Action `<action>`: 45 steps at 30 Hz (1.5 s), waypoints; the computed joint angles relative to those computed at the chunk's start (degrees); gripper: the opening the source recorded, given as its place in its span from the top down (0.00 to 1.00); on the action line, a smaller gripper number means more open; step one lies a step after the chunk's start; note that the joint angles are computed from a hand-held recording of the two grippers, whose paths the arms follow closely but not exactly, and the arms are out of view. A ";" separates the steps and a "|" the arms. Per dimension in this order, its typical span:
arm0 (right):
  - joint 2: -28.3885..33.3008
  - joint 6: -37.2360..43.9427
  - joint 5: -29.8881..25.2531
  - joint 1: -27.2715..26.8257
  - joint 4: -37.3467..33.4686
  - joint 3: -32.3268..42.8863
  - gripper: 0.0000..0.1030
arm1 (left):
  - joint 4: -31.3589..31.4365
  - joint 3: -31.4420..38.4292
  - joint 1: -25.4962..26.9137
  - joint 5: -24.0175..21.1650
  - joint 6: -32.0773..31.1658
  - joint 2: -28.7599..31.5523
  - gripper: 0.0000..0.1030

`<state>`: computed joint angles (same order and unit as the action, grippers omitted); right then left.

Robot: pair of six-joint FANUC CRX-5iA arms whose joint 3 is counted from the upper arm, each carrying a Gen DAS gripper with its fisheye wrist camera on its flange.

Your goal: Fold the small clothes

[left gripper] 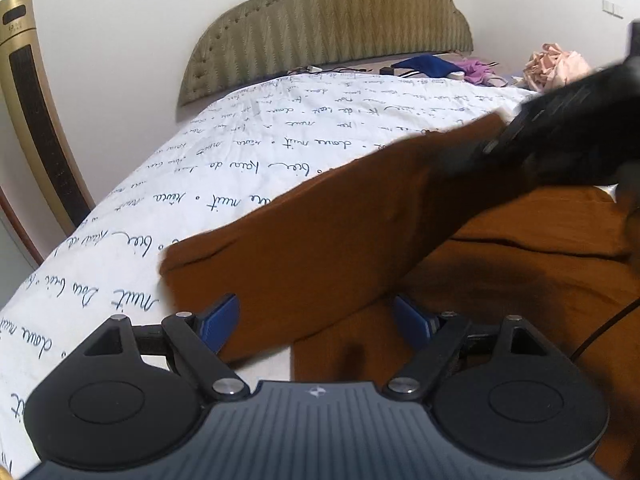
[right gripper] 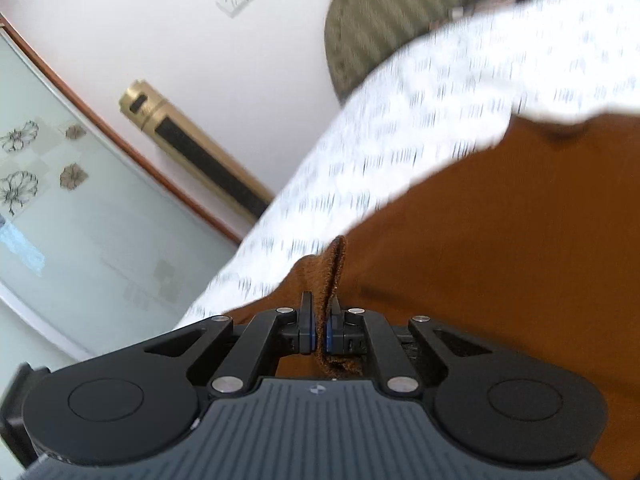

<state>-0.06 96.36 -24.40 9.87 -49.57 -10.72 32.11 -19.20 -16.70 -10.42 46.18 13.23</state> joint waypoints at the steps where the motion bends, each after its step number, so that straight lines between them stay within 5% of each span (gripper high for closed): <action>1: -0.49 0.20 -0.07 -0.93 -0.44 0.00 0.90 | -3.89 1.51 0.11 -0.51 3.80 0.55 0.18; 5: -1.34 4.24 -2.18 -5.25 -6.47 0.79 0.90 | -12.79 4.38 -1.18 0.52 10.46 1.80 0.18; 11: -2.62 5.95 -1.90 -8.41 -9.13 -0.35 0.90 | -41.08 14.14 -4.65 -4.13 33.52 4.45 0.18; 26: -5.41 2.96 4.66 -14.23 -8.03 -4.86 0.90 | -37.35 22.66 -3.92 -12.75 39.92 10.13 0.18; 45: -10.42 -5.11 10.59 -16.37 -2.33 -12.16 0.89 | -36.16 24.76 -4.30 -15.47 39.95 11.35 0.18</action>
<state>-10.49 91.26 -13.82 -6.50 -51.90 -22.89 -4.05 5.56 -21.01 -25.88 86.14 24.58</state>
